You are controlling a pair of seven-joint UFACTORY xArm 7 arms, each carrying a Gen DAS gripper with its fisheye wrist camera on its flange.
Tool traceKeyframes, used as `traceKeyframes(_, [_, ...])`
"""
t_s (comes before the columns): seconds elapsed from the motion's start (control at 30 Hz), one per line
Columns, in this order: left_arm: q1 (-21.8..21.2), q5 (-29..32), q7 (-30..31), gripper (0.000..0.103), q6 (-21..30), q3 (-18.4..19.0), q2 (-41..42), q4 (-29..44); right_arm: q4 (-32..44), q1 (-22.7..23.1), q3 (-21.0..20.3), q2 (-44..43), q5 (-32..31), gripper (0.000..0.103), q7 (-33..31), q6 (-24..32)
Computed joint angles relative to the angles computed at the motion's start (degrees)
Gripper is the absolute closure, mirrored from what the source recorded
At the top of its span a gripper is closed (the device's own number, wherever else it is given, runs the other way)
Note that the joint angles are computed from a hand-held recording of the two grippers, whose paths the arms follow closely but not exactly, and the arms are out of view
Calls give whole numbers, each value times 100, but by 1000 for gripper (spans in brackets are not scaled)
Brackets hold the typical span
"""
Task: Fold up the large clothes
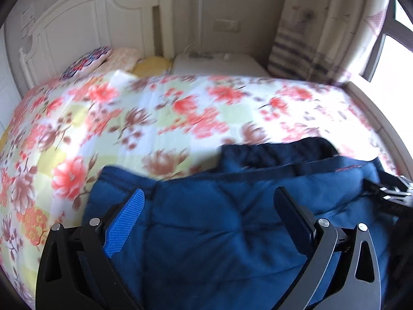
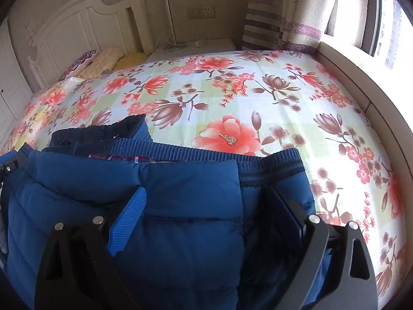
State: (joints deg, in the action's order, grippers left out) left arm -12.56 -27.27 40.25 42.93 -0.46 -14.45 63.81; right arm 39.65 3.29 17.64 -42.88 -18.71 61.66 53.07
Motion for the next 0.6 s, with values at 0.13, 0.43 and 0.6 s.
traceKeyframes(0.13, [-340, 847, -413, 4, -600, -446, -128, -398, -47, 9, -10, -61, 11, 10, 17, -45])
traceKeyframes(0.43, [-217, 1094, -590, 4, -531, -363, 166, -310, -141, -13, -17, -174, 71, 10, 31, -163])
traceKeyframes(0.6, [417, 956, -591, 4, -255, -90, 787, 421, -168, -26, -11, -196, 95, 10, 52, -226])
